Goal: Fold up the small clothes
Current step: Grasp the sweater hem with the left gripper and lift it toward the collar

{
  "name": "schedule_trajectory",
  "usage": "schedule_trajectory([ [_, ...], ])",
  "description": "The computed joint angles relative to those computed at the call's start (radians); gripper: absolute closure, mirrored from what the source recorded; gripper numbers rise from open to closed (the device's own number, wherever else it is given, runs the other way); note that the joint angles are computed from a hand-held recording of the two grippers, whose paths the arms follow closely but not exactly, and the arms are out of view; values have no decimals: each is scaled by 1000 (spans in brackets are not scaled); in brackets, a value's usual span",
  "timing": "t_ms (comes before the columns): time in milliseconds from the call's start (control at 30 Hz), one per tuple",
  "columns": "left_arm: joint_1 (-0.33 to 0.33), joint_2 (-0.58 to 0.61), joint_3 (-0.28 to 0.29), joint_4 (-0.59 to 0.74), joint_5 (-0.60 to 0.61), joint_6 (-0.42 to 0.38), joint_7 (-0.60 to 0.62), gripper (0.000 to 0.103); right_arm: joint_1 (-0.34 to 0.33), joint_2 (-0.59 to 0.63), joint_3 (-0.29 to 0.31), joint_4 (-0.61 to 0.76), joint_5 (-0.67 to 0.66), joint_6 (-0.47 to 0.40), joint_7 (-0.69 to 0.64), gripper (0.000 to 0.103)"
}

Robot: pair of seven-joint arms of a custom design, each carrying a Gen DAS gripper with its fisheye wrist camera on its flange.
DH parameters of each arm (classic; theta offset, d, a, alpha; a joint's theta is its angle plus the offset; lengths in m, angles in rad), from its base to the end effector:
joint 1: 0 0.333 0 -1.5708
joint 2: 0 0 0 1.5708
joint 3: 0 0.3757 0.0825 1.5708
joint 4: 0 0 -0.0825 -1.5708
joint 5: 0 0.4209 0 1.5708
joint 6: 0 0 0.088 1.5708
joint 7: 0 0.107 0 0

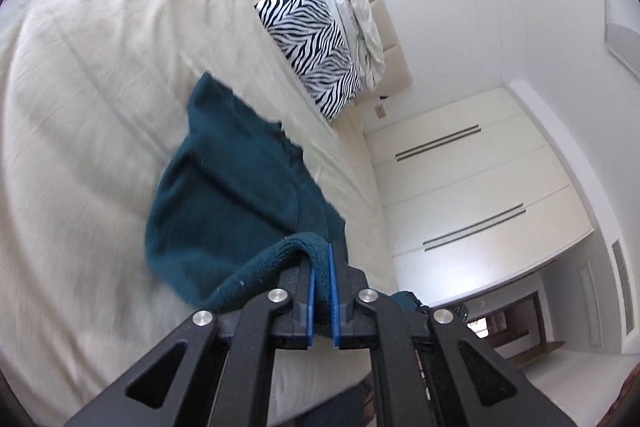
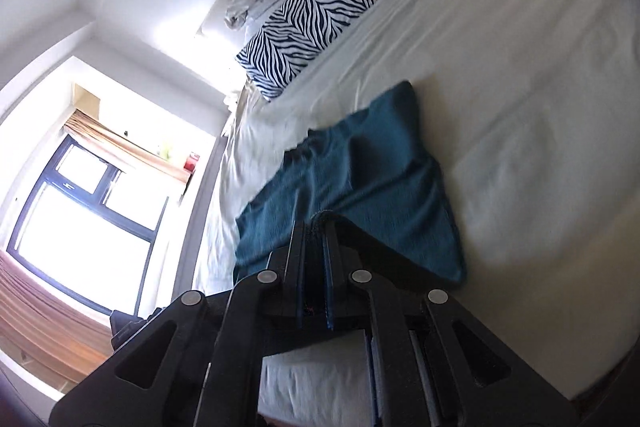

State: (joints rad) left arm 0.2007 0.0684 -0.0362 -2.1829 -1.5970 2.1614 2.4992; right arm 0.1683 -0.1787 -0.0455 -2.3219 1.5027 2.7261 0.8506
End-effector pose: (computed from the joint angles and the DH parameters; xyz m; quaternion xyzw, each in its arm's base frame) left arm 0.5893 0.0577 0.4189 0.6644 -0.4735 0.5534 0.1676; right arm 0.5272 0.0267 0.4882 -0.4677 0.7342 0.0252 0.4915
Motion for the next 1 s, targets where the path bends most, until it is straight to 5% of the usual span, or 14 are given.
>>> schedule_trajectory([
  [300, 19, 244, -56, 295, 5, 67, -130, 97, -51, 296, 27, 299, -107, 49, 113, 97],
  [500, 21, 418, -110, 502, 131, 185, -266, 97, -97, 494, 74, 484, -246, 117, 247, 97],
  [733, 34, 603, -162, 706, 268, 225, -443, 96, -121, 677, 68, 667, -446, 156, 468, 97],
  [800, 23, 629, -165, 740, 340, 235, -490, 73, -110, 700, 63, 693, -536, 142, 497, 96],
  [833, 29, 638, -178, 749, 354, 233, -490, 51, -74, 711, 24, 705, -638, 124, 546, 96],
  [867, 36, 638, -190, 746, 361, 241, -491, 40, -36, 713, -13, 701, -730, 117, 587, 95],
  [933, 45, 628, -200, 730, 399, 255, -517, 25, 10, 722, -49, 705, -865, 101, 623, 95],
  [1000, 71, 614, -226, 703, 401, 267, -514, 23, 38, 747, -79, 734, -969, 69, 671, 93],
])
